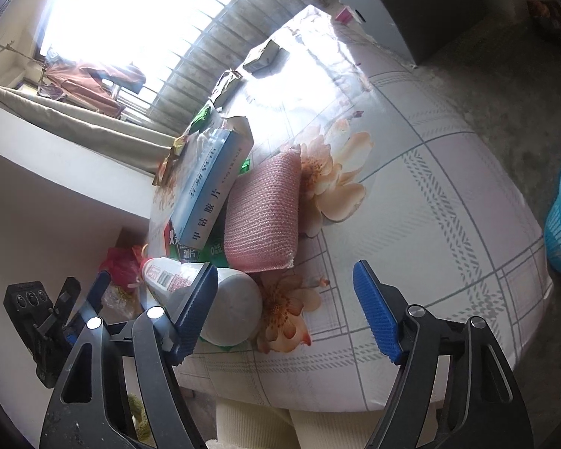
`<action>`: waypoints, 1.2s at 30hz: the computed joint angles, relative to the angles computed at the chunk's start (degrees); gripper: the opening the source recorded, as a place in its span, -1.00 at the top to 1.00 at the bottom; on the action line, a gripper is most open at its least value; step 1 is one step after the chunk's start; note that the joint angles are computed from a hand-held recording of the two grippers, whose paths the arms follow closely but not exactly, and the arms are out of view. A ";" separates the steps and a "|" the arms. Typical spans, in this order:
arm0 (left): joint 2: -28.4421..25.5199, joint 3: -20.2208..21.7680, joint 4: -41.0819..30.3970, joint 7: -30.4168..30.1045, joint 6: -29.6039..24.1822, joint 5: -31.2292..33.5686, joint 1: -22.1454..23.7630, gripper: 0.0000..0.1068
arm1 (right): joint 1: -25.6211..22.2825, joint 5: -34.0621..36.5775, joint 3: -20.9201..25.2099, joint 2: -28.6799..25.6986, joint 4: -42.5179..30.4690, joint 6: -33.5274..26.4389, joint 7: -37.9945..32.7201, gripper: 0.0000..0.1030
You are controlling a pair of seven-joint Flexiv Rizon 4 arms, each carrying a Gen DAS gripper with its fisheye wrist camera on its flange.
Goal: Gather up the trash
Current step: 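Move both grippers back over the table toward the medicine box, then grasp the blue medicine box with the left gripper while the right gripper grasps the pink knitted pad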
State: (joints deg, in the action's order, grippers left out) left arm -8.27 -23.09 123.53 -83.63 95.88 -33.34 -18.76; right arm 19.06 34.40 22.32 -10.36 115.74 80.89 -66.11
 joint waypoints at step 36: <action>-26.34 16.26 -47.29 -4.77 -51.36 26.60 -8.50 -0.69 | -6.28 20.11 -1.30 -7.63 -15.08 -21.34 -24.06 0.33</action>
